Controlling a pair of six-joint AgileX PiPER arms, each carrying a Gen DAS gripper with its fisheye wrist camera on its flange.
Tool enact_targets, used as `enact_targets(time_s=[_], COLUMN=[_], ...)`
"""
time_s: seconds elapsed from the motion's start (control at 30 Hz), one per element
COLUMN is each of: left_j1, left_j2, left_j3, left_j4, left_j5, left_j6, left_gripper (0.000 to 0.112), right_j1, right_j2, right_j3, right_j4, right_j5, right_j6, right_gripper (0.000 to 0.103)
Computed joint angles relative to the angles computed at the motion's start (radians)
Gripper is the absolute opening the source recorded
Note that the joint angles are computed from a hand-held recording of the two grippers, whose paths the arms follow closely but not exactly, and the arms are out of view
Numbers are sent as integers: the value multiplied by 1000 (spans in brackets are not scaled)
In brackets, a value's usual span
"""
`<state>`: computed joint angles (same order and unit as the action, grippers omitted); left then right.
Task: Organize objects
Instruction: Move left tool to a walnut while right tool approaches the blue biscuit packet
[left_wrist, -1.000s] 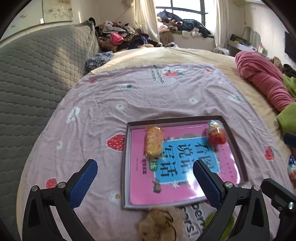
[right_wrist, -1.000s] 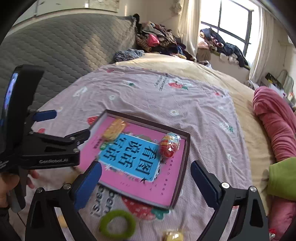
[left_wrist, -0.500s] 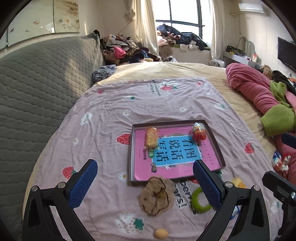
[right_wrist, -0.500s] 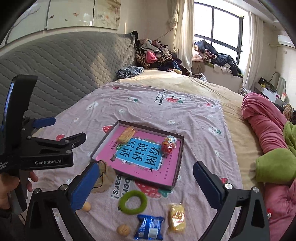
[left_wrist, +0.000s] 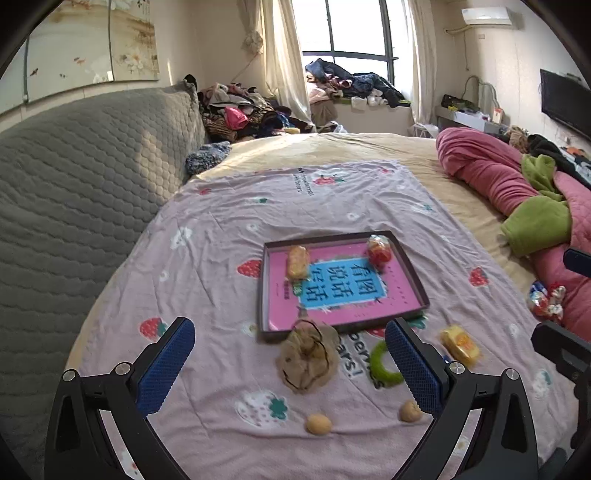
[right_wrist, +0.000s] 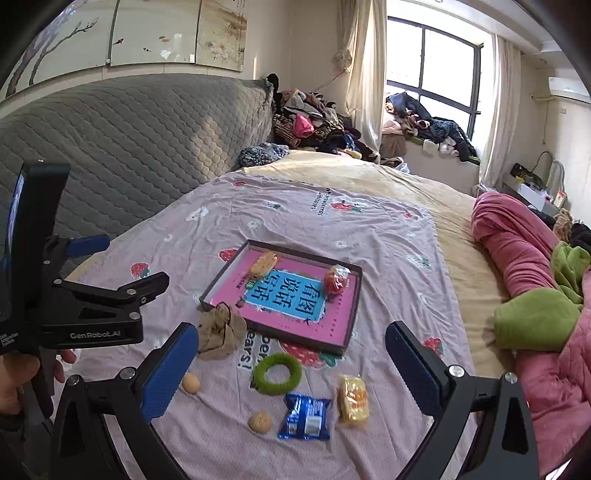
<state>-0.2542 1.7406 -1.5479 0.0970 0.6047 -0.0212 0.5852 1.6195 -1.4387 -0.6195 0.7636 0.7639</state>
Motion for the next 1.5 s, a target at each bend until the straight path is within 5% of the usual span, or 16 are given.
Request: enact_targets(time_s=[0.37,0.53,1.5], left_j1=[-18,15,-54], left_j2=[-152,-198,-231], left_j3=[199,277,536], left_j4=[47,-117,186], left_j5=[-72,-97,-265], left_j6=[-53,65,-270], left_gripper=[103,103,103], right_j1=[89,106,170], right_j2=[-98,-121,-117], right_j3=[164,226,426], right_j4=[-142,-152,-340], right_j5=[14,-28,-77], right_j6=[189,241,574], right_gripper=[102,102,102])
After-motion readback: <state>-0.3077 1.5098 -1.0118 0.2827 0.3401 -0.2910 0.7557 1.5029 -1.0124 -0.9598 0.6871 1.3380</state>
